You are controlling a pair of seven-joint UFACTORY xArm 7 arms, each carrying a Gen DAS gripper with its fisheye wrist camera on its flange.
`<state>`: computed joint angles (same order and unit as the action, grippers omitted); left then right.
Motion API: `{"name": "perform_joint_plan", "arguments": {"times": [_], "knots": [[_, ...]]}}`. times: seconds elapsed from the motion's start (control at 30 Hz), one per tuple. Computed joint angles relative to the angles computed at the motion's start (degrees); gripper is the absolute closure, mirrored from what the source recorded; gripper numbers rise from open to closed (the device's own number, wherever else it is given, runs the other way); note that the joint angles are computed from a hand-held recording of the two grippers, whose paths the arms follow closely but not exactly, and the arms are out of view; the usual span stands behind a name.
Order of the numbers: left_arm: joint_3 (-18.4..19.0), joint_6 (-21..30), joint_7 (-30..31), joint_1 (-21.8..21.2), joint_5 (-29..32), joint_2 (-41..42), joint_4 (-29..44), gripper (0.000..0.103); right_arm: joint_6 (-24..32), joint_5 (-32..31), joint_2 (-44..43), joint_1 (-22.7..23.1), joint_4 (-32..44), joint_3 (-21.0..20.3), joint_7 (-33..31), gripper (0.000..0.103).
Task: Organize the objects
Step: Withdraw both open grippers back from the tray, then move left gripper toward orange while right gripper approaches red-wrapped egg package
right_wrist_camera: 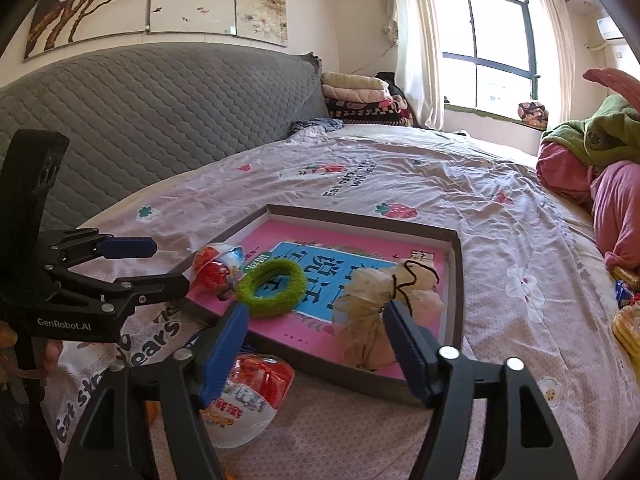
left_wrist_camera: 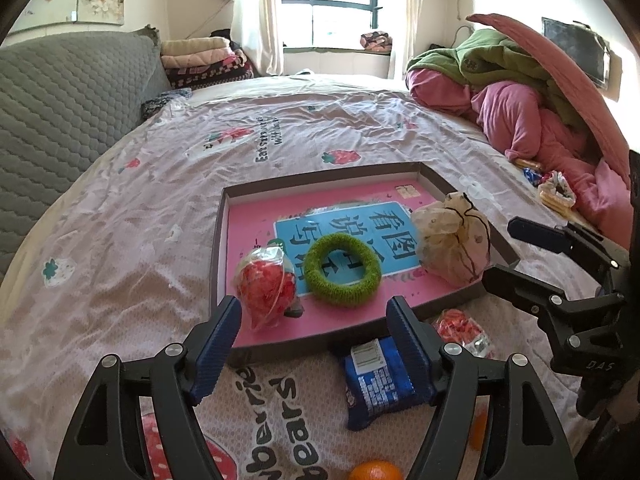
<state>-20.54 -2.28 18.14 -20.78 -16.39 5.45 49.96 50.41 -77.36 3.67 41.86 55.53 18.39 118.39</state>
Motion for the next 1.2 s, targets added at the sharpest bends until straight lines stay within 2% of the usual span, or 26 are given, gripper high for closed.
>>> {"name": "perform_joint_plan", "arguments": {"times": [0.07,0.13,0.23,0.47,0.6,0.67,0.8,0.87,0.97,1.03,1.2], "knots": [[-1.4,0.3,1.7,1.2,-2.0,-0.1,-0.2,0.027,-0.2,0.0,0.1,0.0,0.1,0.0,0.0,0.03],[0.2,0.2,0.4,-0.1,-0.7,-0.3,-0.6,0.027,-0.8,-0.2,-0.1,-0.1,-0.1,-0.1,0.3,0.03],[0.4,0.3,0.3,-0.3,-0.6,-0.3,-0.8,0.027,-1.2,-0.1,-0.1,-0.3,-0.2,-0.1,0.5,0.03],[-1.6,0.1,4.3,1.1,-5.6,-1.2,-1.6,0.027,-2.4,0.4,0.1,-0.6,0.0,-0.3,0.4,0.03],[-1.1,-0.1,6.2,0.4,-8.3,-2.0,-2.5,0.027,-1.8,1.3,0.5,-0.2,0.6,-0.2,-0.3,0.029],[-1.9,-0.2,9.6,0.6,-12.5,-2.6,-3.0,0.027,-1.6,1.4,0.4,0.0,0.6,-0.2,0.1,0.029],[-3.0,0.3,21.8,-0.2,-25.9,-4.1,-3.7,0.027,-1.9,1.8,0.6,0.3,0.8,-0.1,1.0,0.029],[-2.5,0.9,27.3,-1.4,-31.6,-4.9,-4.2,0.027,-2.1,2.1,0.8,0.6,0.9,0.1,1.4,0.029],[-0.9,1.3,32.5,-4.1,-37.4,-6.3,-5.2,0.027,-2.6,2.5,1.3,1.1,1.3,0.1,1.6,0.029],[0.5,1.8,34.9,-5.9,-40.1,-7.3,-6.1,0.027,-2.9,2.8,1.7,1.3,1.7,0.0,1.5,0.029],[3.3,2.1,33.8,-9.6,-38.7,-8.8,-8.9,0.027,-4.7,3.3,2.8,1.7,2.3,-0.5,1.6,0.029]]}}
